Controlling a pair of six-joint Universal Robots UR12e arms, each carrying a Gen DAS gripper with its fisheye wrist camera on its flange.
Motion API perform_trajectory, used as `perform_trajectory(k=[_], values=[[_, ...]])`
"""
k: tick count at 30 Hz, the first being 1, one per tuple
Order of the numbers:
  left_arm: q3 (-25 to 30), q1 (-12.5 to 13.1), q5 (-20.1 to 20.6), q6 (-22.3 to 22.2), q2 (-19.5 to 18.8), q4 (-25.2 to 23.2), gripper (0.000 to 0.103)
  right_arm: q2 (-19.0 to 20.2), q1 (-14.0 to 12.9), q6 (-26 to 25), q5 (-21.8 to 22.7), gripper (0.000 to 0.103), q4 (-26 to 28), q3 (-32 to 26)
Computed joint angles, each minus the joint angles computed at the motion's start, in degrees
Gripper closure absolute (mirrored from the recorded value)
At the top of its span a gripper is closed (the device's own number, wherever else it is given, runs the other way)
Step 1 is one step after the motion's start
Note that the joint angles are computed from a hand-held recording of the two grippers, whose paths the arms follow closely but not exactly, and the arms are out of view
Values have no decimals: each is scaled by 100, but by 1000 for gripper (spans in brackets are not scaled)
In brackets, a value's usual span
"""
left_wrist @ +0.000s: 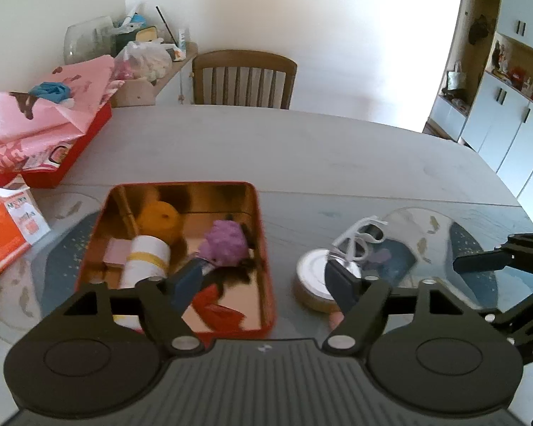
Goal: Organize rigid objects
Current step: 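Move left tool to the pink cylinder while right tool approaches the silver nail clipper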
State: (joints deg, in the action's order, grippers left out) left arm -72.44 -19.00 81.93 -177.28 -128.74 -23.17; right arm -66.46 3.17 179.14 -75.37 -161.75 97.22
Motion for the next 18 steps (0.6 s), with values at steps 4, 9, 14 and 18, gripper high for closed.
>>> perform_trajectory(k=[4,9,14,18], values=[[-41,-98,97,-84,-5,-35,19,-65,-90,-436,279,4,117,142],[-107,-232,284,-178,-20,-101,19,-94,-130,-965,397,4,394,232],[-244,-346,354,-185,-14,-91,19,-104,-142,-1552,419,5,712,292],[-276,-438,497,-220,-54,-202,19,-98,-124,-1978,379,8,783,333]])
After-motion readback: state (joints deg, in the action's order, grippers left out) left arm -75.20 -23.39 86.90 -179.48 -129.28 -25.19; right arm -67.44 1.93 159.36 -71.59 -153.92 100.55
